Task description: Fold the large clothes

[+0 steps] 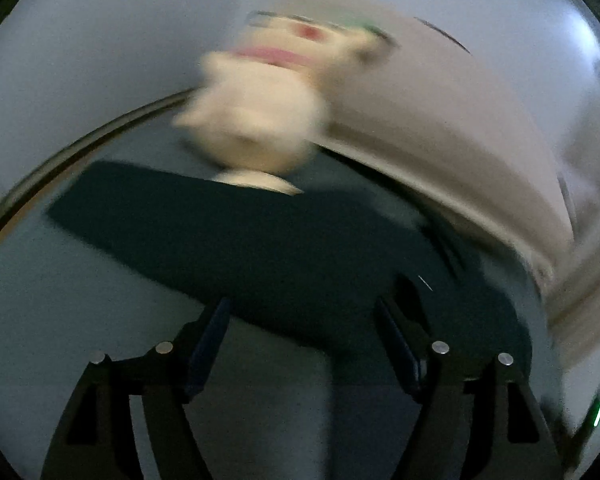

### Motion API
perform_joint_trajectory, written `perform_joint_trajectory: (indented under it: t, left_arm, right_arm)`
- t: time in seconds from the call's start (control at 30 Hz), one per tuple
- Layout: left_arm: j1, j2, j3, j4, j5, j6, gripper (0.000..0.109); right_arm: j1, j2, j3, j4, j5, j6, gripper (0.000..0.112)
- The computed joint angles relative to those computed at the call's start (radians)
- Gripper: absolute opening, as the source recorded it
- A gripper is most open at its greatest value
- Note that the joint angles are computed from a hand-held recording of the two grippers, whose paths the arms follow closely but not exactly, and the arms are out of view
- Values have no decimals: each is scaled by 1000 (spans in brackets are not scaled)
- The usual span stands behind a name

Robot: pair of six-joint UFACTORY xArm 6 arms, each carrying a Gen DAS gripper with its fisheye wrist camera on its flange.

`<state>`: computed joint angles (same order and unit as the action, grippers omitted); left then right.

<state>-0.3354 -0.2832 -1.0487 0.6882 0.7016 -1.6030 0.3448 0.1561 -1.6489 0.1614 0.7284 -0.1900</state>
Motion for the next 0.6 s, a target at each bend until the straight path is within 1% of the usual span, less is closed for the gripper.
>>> perform_joint_trajectory:
  t: [0.03,0.07,0.1,0.17,0.2,0.27,0.33,0.43,0.53,0.6]
  left_arm:
    - [44,-45,56,-18,-29,-23,75]
    - [110,-100,133,-55,-84,-55,75]
    - [157,-131,183,-82,-124,-77,75]
    - [261,-170,270,-155,-213,-96,75]
    - [298,-175,298,-184,-246,-93,75]
    - [344,-162,320,-220,-290,-75,75]
    - [370,-139,319,-206,-308,-87,75]
    - [406,-117,346,-239,-374,-78,75]
    - [440,-101,361,-193,-429,-129,75]
    - [450,-100,361,-181,-444,-152,75]
  right_arm:
    - [3,-30,45,-8,-10,11,89]
    - [4,-51,83,-12,-28,22,89]
    - [10,-63,109,-24,-46,37,89]
    - [5,-75,134,-46,-41,56,89]
    - [3,-75,132,-52,-35,70,89]
    - [-10,-89,143,-45,-35,81,89]
    - [-22,-105,144,-38,-34,75,89]
    - [-27,-118,143,-35,-33,64,89]
    - [-25,-127,142,-40,-32,68,89]
    - [-25,-140,152,-43,-35,70,89]
